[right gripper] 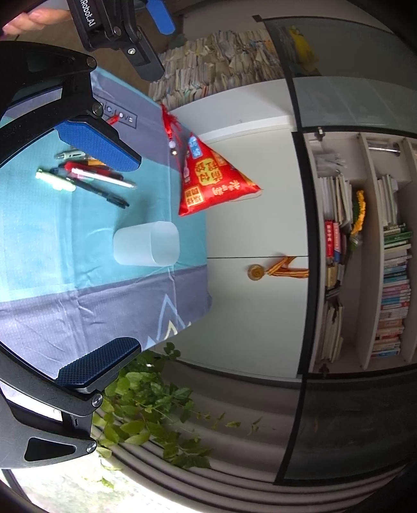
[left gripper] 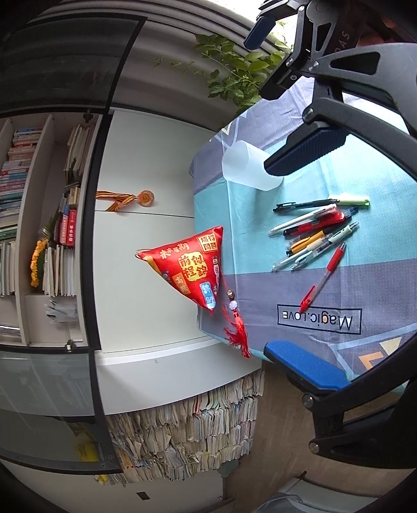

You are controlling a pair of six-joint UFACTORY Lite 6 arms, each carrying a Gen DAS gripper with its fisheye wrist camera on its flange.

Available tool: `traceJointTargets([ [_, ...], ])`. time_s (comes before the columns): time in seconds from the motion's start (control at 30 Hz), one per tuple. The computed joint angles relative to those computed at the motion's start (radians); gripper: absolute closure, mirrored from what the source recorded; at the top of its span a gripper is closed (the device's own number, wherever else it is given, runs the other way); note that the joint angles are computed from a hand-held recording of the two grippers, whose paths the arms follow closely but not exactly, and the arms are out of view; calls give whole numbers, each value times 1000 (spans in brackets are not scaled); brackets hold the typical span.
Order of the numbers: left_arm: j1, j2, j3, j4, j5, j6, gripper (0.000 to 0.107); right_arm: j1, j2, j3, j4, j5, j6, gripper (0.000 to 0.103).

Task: Organize stationery
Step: 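Move the right tool toward the translucent white plastic cup, then close the right tool on the cup rim and hold it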

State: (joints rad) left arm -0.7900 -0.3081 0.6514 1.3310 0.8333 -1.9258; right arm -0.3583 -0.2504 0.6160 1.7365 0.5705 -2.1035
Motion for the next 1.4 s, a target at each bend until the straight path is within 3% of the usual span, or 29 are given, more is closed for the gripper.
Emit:
traceJointTargets([
  [0.47,288,150,-1,181,-265,-109,5,190,336,174,303,-125,-255,0],
  [0.77,434,289,15,412,-328,-290,5,316,658,438,490,-234,-398,0],
  [1.0,558,387,48,491,-409,-347,6,349,897,708,286,-324,-132,0],
  [1.1,587,425,69,468,-427,-325,6,359,935,752,306,-334,-150,0],
  [1.2,611,448,85,445,-444,-310,6,375,948,759,455,-346,-309,21],
  [1.23,617,452,88,436,-447,-304,7,377,958,771,462,-355,-322,34],
  [1.4,623,441,88,361,-437,-252,7,355,945,750,445,-332,-327,34],
])
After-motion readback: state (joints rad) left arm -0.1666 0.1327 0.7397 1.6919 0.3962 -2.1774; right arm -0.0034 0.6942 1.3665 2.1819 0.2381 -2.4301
